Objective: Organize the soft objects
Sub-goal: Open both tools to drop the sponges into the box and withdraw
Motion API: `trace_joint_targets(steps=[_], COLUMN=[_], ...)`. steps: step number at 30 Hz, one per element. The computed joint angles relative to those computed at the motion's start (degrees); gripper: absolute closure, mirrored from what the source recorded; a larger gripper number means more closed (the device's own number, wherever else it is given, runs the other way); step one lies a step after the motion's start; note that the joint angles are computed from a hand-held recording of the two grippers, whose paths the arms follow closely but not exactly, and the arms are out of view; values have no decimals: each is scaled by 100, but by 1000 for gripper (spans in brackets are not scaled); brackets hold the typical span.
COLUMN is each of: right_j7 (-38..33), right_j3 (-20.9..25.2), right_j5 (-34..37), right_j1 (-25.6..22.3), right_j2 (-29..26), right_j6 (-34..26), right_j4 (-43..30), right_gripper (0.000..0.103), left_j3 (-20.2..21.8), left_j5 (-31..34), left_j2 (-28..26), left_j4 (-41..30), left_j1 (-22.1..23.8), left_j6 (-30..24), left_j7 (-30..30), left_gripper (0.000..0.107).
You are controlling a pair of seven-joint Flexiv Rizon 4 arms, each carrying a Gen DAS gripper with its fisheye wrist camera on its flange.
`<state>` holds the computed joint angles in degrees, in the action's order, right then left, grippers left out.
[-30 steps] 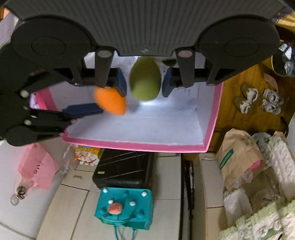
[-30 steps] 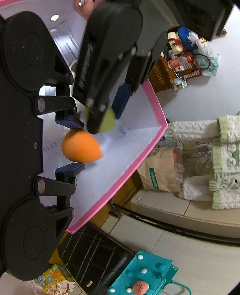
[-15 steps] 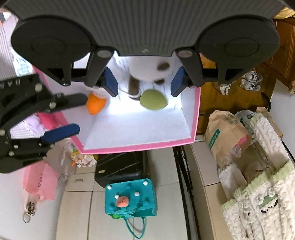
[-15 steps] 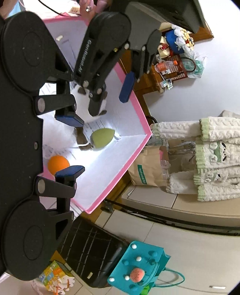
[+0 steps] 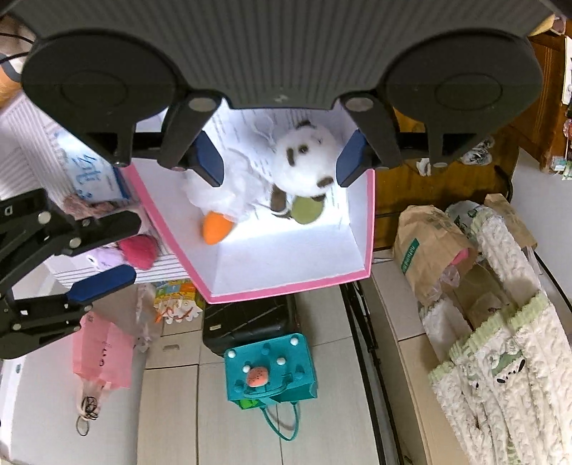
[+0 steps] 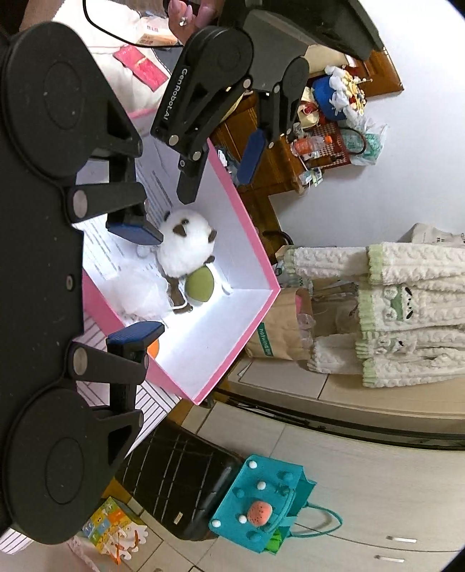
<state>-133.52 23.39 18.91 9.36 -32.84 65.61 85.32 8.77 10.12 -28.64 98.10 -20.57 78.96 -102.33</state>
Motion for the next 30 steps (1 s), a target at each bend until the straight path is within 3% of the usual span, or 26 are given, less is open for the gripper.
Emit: trace_joint_targets(steps=[3,9,16,30], right_j7=[-21,-256,-789,-1890], right_j3=[18,120,167,-280], right_j5=[65,357,936,2216], right_j1=[-42,-200,-390,-428], right_j2=[261,726,1203,1974], right_j6=[104,255,268,152], right_j4=[283,784,1263,2021], right_gripper=[49,45,42,38], left_j3=[-167,-62,-215,-597], left_j5=[-90,171,410,633], left_j2=[211,521,760,798], left_j4=[243,487,652,676], left_j1=[78,-161,-200,-387], left_j6=[17,-1,-83,-268], left_j7=[106,-72,-82,98], left_gripper=[37,34,32,32])
